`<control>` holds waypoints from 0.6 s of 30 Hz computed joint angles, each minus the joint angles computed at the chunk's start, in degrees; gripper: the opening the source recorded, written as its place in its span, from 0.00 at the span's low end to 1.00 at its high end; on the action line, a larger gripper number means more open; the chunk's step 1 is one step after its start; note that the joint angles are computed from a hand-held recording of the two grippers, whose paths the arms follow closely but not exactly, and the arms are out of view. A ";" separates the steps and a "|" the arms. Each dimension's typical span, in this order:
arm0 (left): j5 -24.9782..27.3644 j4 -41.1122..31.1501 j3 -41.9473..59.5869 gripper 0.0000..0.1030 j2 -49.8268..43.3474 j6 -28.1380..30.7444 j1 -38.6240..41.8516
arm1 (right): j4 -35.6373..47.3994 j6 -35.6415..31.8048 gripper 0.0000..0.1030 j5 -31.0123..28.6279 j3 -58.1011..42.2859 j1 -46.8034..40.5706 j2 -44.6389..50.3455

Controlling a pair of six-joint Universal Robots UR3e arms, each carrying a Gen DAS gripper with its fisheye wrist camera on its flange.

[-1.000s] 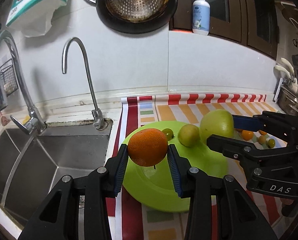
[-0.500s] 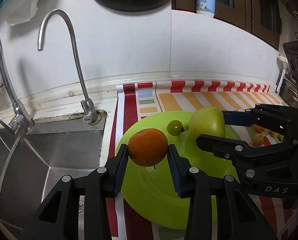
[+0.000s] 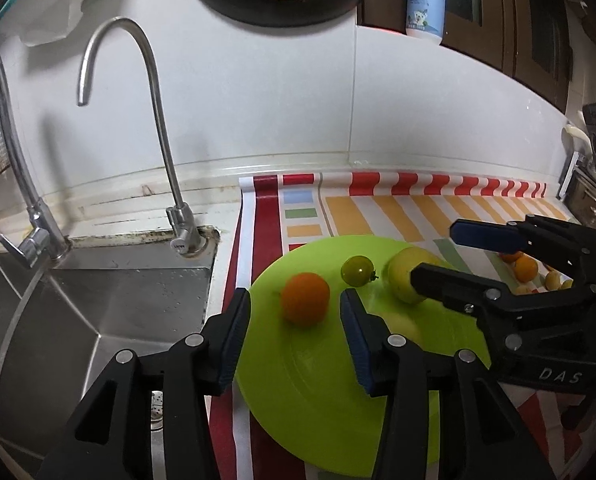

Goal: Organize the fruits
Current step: 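Carry the orange and green apple onto the green plate and release both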

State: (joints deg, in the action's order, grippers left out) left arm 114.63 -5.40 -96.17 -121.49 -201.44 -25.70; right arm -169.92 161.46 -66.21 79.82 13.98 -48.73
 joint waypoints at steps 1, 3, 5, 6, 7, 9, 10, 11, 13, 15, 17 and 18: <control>0.51 -0.36 0.09 0.46 0.21 -0.17 -0.29 | -0.43 0.30 0.57 -0.13 0.80 -0.22 -0.55; 2.16 -1.29 0.41 0.46 0.65 -1.02 -1.31 | -1.23 0.89 0.57 -0.31 3.04 -0.86 -2.20; 2.71 -1.73 0.34 0.49 1.30 -1.83 -2.05 | -2.42 1.33 0.59 -0.67 5.38 -1.32 -3.81; 3.16 -1.98 0.41 0.49 1.49 -2.20 -2.49 | -3.13 1.52 0.62 -0.93 6.83 -1.58 -4.78; 3.52 -2.26 0.52 0.49 1.66 -2.40 -2.89 | -4.07 1.76 0.63 -1.01 8.32 -1.84 -5.68; 4.65 -3.31 0.93 0.50 2.00 -3.09 -4.00 | -5.43 1.77 0.63 -0.74 11.31 -2.58 -7.72; 5.05 -3.60 0.99 0.50 2.17 -3.44 -4.42 | -5.96 1.80 0.63 -0.69 12.48 -2.83 -8.52; 5.54 -4.10 1.10 0.51 2.41 -3.93 -4.91 | -6.46 1.85 0.63 -0.63 13.58 -3.09 -9.28; 6.47 -4.93 1.16 0.52 3.07 -5.13 -5.96 | -7.38 1.99 0.66 -0.68 16.27 -3.65 -11.37; 7.33 -5.76 1.46 0.52 3.44 -6.04 -7.04 | -9.31 2.19 0.68 -0.51 19.19 -4.39 -13.31; 8.44 -6.90 2.02 0.53 3.77 -7.05 -8.45 | -10.15 2.19 0.68 -0.32 21.25 -4.89 -14.99; 8.82 -7.23 2.23 0.54 3.88 -7.42 -8.95 | -10.56 2.23 0.68 -0.13 22.52 -5.24 -16.06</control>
State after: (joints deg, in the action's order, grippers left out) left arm 123.45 -12.63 -93.94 -117.61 -208.86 -34.65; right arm -180.48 163.69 -66.34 102.34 8.74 -64.79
